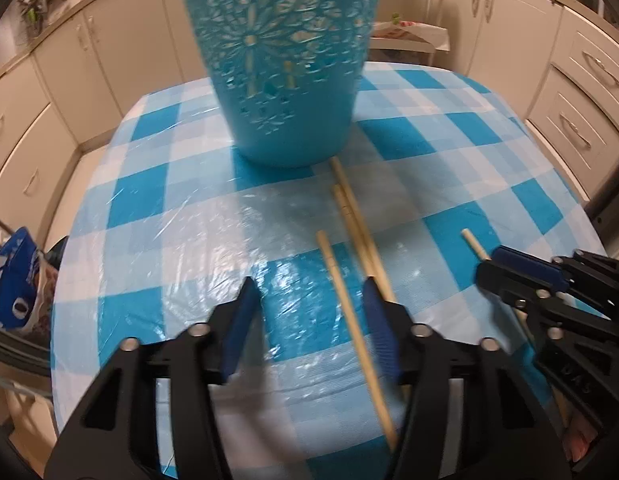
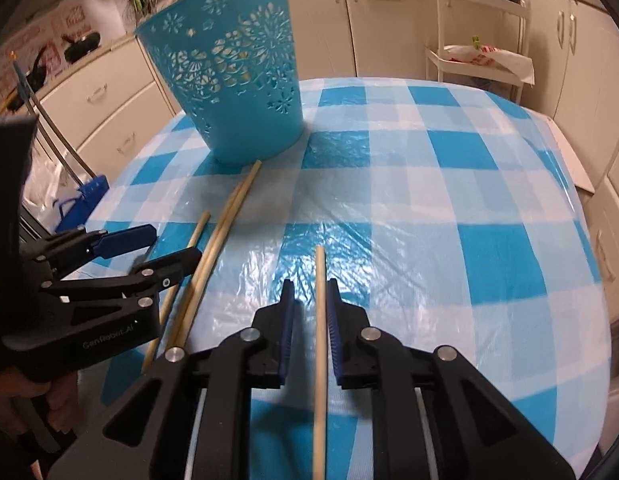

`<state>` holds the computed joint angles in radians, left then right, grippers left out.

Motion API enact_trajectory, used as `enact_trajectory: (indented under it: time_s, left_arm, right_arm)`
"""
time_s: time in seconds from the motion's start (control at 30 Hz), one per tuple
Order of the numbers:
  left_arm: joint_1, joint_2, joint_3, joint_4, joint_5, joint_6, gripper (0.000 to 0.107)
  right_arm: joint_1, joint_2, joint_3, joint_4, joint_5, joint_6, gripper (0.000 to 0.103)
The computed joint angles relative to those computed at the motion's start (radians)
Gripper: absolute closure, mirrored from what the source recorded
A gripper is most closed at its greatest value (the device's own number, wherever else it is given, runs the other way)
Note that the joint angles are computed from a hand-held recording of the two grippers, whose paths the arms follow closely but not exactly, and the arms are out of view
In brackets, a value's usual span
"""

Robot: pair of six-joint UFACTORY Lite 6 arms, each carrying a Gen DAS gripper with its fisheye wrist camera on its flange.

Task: Organize utensils
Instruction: 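Lower the left tool to the bundle and close on a chopstick while the right tool holds its own, then lift the chopstick in the left tool over the blue cup and open it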

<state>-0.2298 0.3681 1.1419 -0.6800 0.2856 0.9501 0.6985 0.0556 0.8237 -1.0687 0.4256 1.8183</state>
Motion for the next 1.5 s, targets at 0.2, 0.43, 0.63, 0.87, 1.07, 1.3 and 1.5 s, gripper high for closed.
enact_trajectory:
  time_s: [0.2, 0.43, 0.63, 0.87, 1.07, 1.3, 1.5]
  left_arm:
    - [-0.002, 0.02, 0.034, -0.095, 0.083, 0.143, 0.101]
    - [0.023, 0.056, 0.103, 0.011, 0.17, 0.057, 0.101]
    - [-0.004, 0.034, 0.07, 0.045, 0.116, 0.036, 0.101]
    - [0.001, -0.016, -0.006, -0.042, 0.068, 0.122, 0.102]
    - [0.017, -0.087, -0.07, -0.18, 0.04, 0.258, 0.102]
    - [0.054, -0.19, -0.109, -0.336, 0.075, 0.413, 0.102]
    - [0.181, -0.247, -0.052, -0.496, 0.293, 0.516, 0.102]
  right_arm:
    - [-0.038, -0.055, -0.053, 0.024, -0.041, -0.009, 0.097]
    - [-0.018, -0.042, -0.027, 0.094, 0.0, -0.122, 0.097]
    - [-0.006, -0.049, -0.04, 0.045, 0.009, -0.046, 0.097]
    - [-0.008, -0.084, -0.083, -0.031, -0.016, 0.061, 0.097]
    - [-0.009, -0.089, -0.104, -0.097, -0.03, 0.145, 0.097]
    - [-0.012, -0.107, -0.131, -0.154, -0.047, 0.216, 0.097]
    - [-0.027, -0.139, -0.167, -0.221, -0.081, 0.296, 0.097]
